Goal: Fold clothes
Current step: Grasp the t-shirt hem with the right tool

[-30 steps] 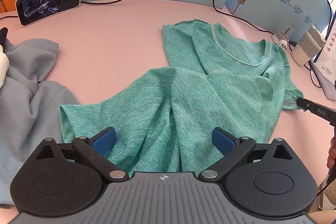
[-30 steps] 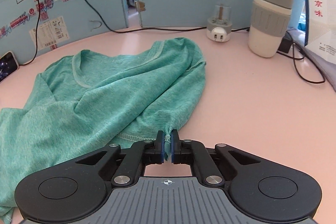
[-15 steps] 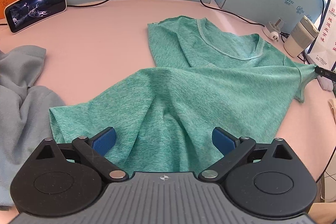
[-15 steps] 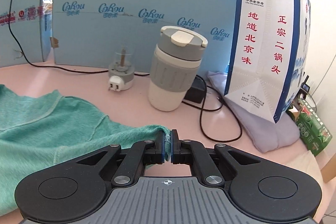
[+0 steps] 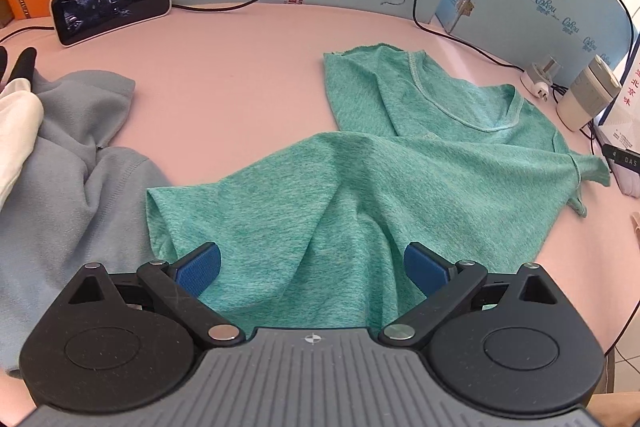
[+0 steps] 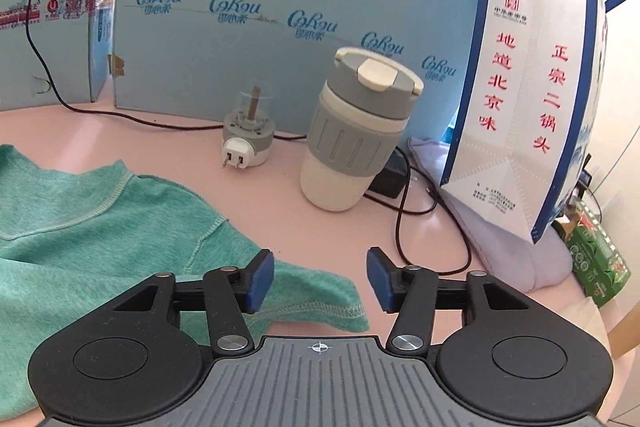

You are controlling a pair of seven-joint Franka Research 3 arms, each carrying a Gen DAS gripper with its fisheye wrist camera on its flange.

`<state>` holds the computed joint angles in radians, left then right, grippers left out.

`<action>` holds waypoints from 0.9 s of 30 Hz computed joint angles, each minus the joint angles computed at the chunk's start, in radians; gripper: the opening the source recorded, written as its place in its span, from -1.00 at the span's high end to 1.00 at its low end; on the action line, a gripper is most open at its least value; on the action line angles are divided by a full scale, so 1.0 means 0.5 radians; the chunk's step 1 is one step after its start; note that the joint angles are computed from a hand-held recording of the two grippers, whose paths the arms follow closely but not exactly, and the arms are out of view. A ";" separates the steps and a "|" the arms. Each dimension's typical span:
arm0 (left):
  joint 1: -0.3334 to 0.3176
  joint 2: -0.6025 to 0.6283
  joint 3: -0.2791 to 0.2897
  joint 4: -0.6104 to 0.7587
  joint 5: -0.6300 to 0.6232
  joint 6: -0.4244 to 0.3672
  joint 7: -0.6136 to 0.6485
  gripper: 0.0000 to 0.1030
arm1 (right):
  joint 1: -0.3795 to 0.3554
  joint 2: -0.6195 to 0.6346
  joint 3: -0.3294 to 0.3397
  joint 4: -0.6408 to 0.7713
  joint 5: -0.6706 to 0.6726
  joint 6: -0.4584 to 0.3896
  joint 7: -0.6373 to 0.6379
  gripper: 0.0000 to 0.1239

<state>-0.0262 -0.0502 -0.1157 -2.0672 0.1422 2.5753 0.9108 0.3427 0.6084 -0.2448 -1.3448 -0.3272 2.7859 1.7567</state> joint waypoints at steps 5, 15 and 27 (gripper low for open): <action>0.022 -0.044 0.018 -0.042 -0.003 0.022 -0.017 -0.91 | -0.173 -0.234 0.367 -0.284 0.300 -0.006 -0.441 0.09; 0.039 -0.093 0.041 -0.118 -0.073 0.060 0.059 -0.92 | -0.471 -0.646 0.937 -0.650 1.425 -0.914 -1.529 0.09; 0.030 -0.148 0.052 -0.209 -0.186 0.082 0.219 -0.92 | -0.166 -0.697 0.741 -0.716 1.518 -1.112 -1.594 0.09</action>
<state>-0.0114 -0.1245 -0.0899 -2.1717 0.0492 2.6164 1.0205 0.2599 0.2598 0.1258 -1.7027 0.4318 2.2300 0.9598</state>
